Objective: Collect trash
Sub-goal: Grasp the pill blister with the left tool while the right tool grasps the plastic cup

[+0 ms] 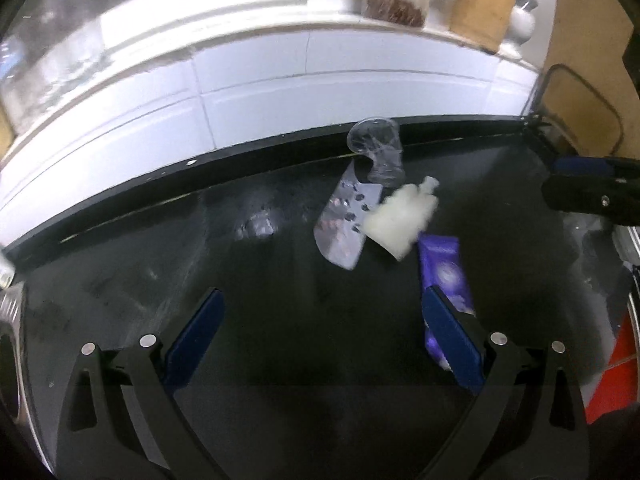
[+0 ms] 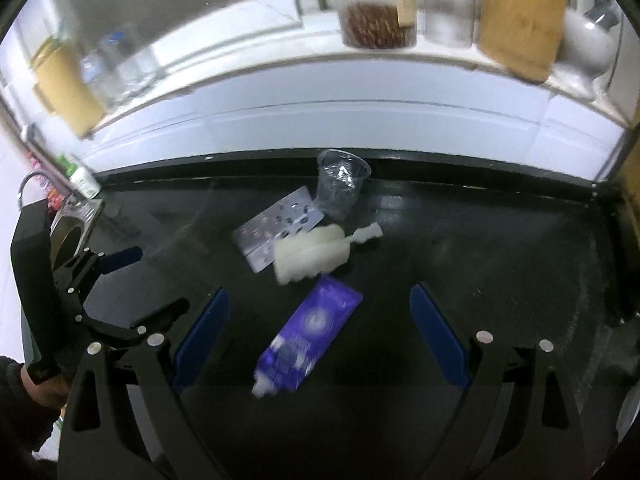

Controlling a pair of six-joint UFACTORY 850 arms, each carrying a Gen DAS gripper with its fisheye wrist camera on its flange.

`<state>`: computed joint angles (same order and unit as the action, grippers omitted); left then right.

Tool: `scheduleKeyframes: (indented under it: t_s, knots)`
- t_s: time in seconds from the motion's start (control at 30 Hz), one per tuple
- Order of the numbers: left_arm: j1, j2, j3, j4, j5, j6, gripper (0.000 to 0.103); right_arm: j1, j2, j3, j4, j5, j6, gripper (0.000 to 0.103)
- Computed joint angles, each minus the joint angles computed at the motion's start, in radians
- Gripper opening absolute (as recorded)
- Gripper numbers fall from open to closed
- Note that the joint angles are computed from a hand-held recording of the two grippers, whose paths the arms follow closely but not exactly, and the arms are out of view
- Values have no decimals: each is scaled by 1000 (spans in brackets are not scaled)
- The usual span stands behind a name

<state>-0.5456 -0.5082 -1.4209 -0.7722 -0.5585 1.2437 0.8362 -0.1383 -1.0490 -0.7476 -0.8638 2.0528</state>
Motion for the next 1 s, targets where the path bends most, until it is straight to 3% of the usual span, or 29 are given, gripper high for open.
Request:
scheduleKeyframes:
  t_s: [0.3, 0.5, 0.6, 0.63, 0.67, 0.7, 0.77, 0.83, 1.0]
  knots:
    - [-45, -306, -377, 96, -131, -134, 94, -258, -84, 20, 86, 226, -223, 83]
    - [-64, -422, -518, 130, -220, -133, 80, -353, -155, 9, 179, 343, -343, 74]
    - [-68, -447, -549, 119, -237, -116, 70, -377, -177, 6, 229, 377, -387, 64]
    - [-70, -453, -560, 121, -243, -119, 60, -381, -180, 7, 235, 385, -391, 49]
    - [-73, -462, -579, 127, -259, -125, 43, -382, -183, 8, 235, 386, -389, 46]
    - [-75, -467, -591, 136, -269, -137, 37, -380, -184, 8, 214, 381, -369, 45]
    - [-77, -473, -605, 141, -276, -151, 16, -376, -186, 6, 193, 373, -354, 40]
    - [-77, -456, -585, 126, -263, -137, 5, -367, -179, 6, 162, 358, -326, 39]
    - [-69, -372, -495, 92, -210, -105, 4, -332, -141, 4, 88, 300, -259, 37]
